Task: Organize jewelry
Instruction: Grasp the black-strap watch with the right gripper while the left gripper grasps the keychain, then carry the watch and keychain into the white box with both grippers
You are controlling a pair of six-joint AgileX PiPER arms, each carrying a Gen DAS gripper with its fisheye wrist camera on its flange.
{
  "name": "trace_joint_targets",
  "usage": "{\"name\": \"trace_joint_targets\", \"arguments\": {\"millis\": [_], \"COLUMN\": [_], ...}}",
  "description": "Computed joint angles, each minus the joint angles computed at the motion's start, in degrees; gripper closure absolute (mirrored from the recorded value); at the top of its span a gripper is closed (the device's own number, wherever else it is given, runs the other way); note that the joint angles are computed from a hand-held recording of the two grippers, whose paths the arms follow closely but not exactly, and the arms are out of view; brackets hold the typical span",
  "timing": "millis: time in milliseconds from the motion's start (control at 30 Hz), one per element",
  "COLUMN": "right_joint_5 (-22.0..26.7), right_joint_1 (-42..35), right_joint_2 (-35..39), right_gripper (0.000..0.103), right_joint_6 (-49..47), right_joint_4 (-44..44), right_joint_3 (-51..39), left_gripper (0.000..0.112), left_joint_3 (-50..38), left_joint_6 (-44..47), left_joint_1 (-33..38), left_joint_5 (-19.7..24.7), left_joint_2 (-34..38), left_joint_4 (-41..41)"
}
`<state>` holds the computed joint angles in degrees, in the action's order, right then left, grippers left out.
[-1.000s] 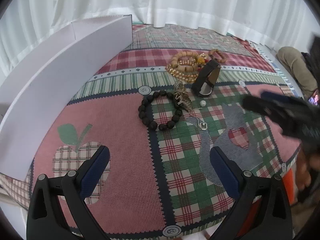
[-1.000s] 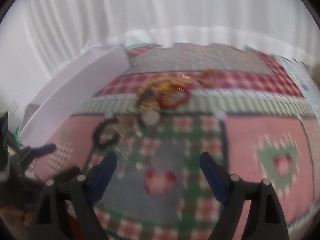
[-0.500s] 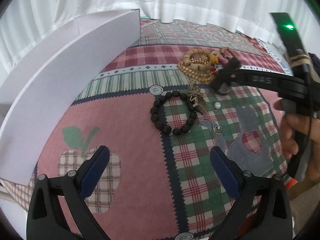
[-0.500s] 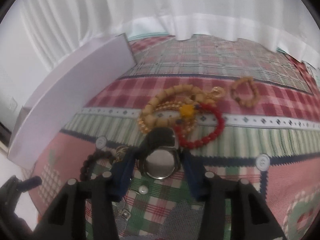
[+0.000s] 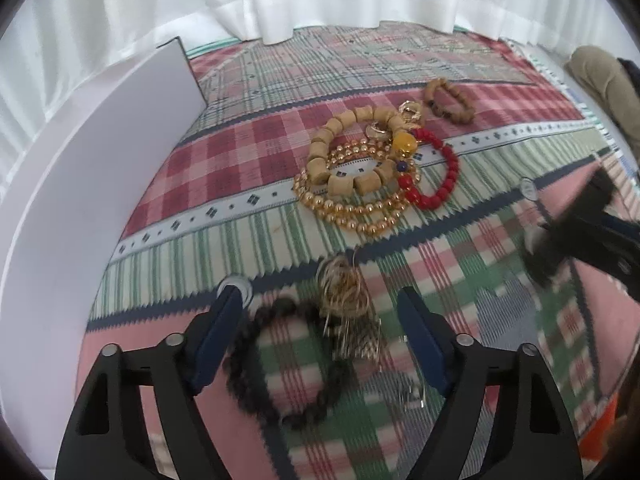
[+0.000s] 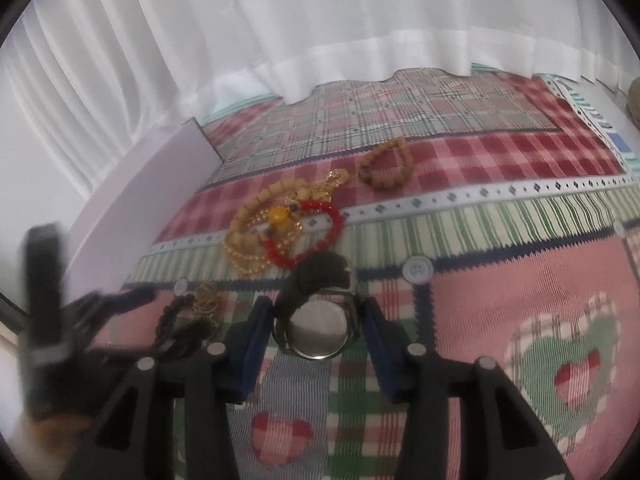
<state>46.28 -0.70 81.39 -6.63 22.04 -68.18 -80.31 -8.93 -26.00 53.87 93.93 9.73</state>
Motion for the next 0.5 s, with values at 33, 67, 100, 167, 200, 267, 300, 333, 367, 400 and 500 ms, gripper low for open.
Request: {"name": "trace_joint_targets", "arguments": {"millis": [33, 67, 100, 167, 200, 267, 300, 333, 367, 400, 500], "right_joint_5": [0.0, 0.1, 0.3, 0.6, 0.7, 1.0, 1.3, 1.6, 1.8, 2.1, 3.1], "right_joint_1": [-0.3, -0.5, -0.8, -1.2, -1.3, -1.5, -1.6, -1.7, -1.8, -2.1, -3.0], "right_joint_2": [-0.6, -1.0, -1.6, -2.2, -2.5, -3.3, -3.7, -4.0, -4.3, -4.8, -5.8], "right_gripper": [0.057, 0.057, 0.057, 0.057, 0.057, 0.057, 0.057, 0.057, 0.057, 0.057, 0.057], "right_joint_6": [-0.5, -0.7, -1.2, -1.2, -1.2, -1.2, -1.3, -1.2, -1.3, -1.4, -1.9], "right_joint_4": [0.5, 0.7, 1.2, 1.5, 1.4, 1.2, 1.1, 1.2, 1.3, 1.7, 3.5], "right_joint_3": [0.5, 0.8, 1.1, 1.4, 1.5, 1.6, 1.6, 1.5, 1.5, 1.5, 1.3], "left_gripper": [0.038, 0.042, 0.058, 0.091, 0.092, 0.094, 0.095, 0.097, 0.097, 0.098, 0.099], "left_joint_3": [-0.7, -1.0, -1.2, -1.4, -1.8, -2.7, -3.4, -4.2, -4.8, -5.7, -7.9], "left_joint_6": [0.0, -0.1, 0.5, 2.8, 3.2, 5.8, 6.8, 8.1, 9.2, 10.1, 11.7], "left_joint_1": [-0.3, -0.6, -0.9, -0.3, -0.1, 1.8, 2.5, 3.7, 4.7, 5.8, 8.7], "left_joint_5": [0.1, 0.3, 0.6, 1.2, 1.5, 2.5, 3.2, 4.0, 4.8, 5.6, 8.1], "left_joint_2": [0.8, 1.2, 1.5, 1.5, 1.5, 0.7, 0.4, -0.1, -0.7, -1.2, -3.1], "left_joint_4": [0.1, 0.3, 0.1, -2.1, -3.1, -7.7, -9.5, -11.8, -13.8, -15.8, -20.5]}}
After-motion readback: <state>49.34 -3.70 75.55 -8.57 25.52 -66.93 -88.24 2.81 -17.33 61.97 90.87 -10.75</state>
